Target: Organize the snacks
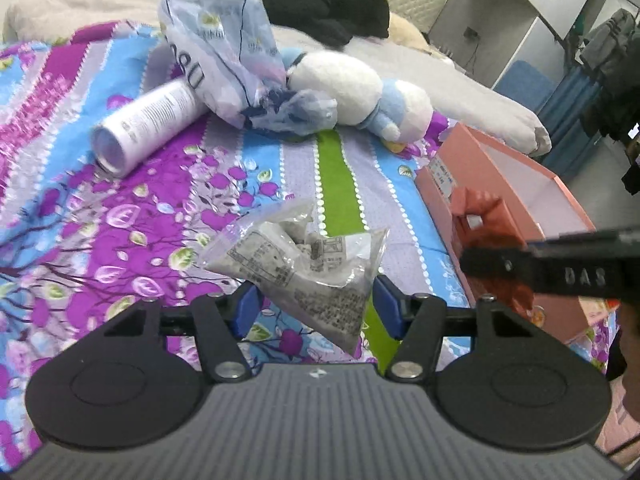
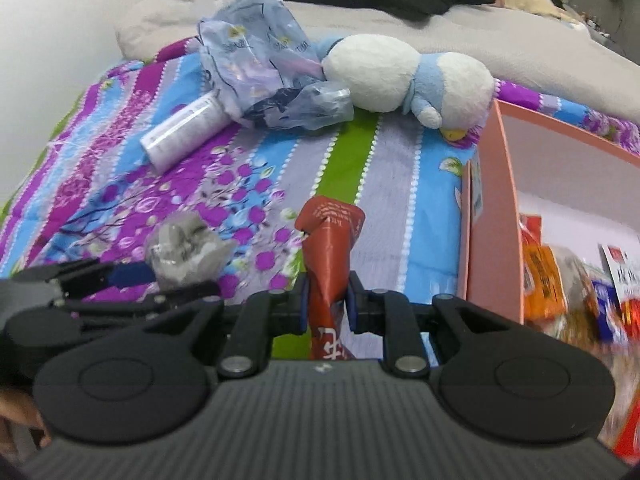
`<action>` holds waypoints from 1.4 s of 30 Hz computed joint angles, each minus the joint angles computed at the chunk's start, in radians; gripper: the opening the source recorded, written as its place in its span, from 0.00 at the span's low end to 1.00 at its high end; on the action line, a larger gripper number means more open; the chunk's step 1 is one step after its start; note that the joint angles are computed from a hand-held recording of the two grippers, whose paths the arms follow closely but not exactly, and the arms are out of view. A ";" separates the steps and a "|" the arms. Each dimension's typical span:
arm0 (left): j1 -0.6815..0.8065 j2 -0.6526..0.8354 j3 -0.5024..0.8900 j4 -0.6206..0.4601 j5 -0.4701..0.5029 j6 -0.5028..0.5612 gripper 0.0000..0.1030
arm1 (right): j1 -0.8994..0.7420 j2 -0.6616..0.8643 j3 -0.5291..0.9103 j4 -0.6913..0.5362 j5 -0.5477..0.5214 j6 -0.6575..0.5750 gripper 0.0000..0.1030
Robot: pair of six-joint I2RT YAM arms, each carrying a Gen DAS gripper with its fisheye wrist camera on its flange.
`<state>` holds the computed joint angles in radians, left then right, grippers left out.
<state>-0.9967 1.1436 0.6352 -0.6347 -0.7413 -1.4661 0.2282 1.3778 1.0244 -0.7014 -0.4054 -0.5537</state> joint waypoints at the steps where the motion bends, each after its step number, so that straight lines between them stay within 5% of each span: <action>1: -0.021 -0.003 0.016 -0.038 -0.008 -0.031 0.63 | -0.017 -0.021 -0.013 -0.011 -0.014 -0.002 0.21; 8: -0.185 0.048 0.159 -0.277 -0.080 -0.252 0.63 | -0.145 -0.157 -0.091 -0.092 -0.084 -0.029 0.21; 12: -0.216 0.071 0.221 -0.319 -0.091 -0.273 0.63 | -0.201 -0.177 -0.089 -0.123 -0.110 -0.031 0.21; 20: -0.172 0.103 0.360 -0.302 -0.113 -0.103 0.61 | -0.310 -0.169 0.017 -0.163 -0.189 -0.039 0.21; 27: -0.057 0.161 0.509 -0.186 -0.083 0.162 0.41 | -0.400 -0.088 0.179 -0.183 -0.258 -0.038 0.21; 33: -0.008 0.229 0.538 -0.123 -0.020 0.259 0.41 | -0.479 -0.010 0.239 -0.172 -0.275 -0.047 0.21; 35: 0.018 0.235 0.486 -0.066 0.022 0.288 0.43 | -0.504 0.009 0.244 -0.173 -0.284 -0.051 0.21; 42: 0.172 0.293 0.313 0.091 0.193 0.452 0.84 | -0.568 0.054 0.251 -0.169 -0.305 -0.062 0.21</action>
<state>-0.8246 1.4369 0.9483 -0.5441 -0.5487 -1.0144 -0.3401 1.4319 1.2754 -0.8702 -0.7106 -0.6153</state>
